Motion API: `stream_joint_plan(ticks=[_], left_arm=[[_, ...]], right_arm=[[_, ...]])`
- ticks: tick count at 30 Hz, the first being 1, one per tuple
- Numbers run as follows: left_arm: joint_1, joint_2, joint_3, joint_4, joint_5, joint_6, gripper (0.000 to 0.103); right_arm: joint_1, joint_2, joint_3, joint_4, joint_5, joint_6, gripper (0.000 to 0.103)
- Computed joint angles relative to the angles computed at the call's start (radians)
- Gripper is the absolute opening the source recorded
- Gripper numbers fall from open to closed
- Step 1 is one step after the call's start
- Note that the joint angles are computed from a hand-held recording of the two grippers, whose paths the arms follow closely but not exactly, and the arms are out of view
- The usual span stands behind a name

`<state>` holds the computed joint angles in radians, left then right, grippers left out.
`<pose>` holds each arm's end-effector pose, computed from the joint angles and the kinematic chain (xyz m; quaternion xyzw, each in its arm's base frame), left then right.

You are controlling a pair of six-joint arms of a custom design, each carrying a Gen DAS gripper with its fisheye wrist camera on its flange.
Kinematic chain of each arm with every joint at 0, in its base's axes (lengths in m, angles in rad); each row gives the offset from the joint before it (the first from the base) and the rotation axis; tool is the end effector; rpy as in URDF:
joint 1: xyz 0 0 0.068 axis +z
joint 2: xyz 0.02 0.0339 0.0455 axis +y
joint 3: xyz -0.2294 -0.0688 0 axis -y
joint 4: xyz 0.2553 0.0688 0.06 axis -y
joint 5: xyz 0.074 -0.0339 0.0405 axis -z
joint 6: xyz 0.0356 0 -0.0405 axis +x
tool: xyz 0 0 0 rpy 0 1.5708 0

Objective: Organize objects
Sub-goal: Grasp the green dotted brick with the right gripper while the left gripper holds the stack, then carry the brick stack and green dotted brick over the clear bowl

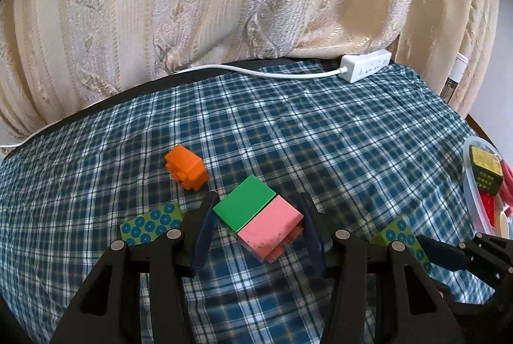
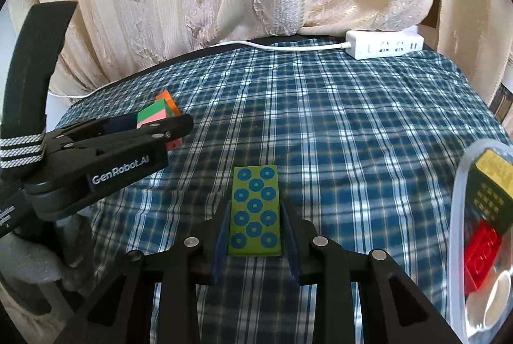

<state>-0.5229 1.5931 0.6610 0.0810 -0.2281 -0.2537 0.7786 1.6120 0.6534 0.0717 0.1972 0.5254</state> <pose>0.2614 -0.1414 0.0919 0.0851 0.9268 -0.0339 0.3641 0.2143 0.2016 0.0838 -0.0856 0.9342 0.1288 0.3215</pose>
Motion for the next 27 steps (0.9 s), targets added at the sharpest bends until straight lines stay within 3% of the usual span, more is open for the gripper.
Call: stream_joint_plan(ticks=[17,27], left_arm=[[-0.086,-0.04,-0.01,-0.016,-0.021,-0.002,0.051],[-0.131,-0.05,-0.013,-0.017,-0.03,0.002,0.051]], right_arm=[[0.063,-0.236,-0.183,-0.038,0.066,0.131,0.033],[0.104,-0.445,-0.287,-0.128,0.13,0.197,0.033]])
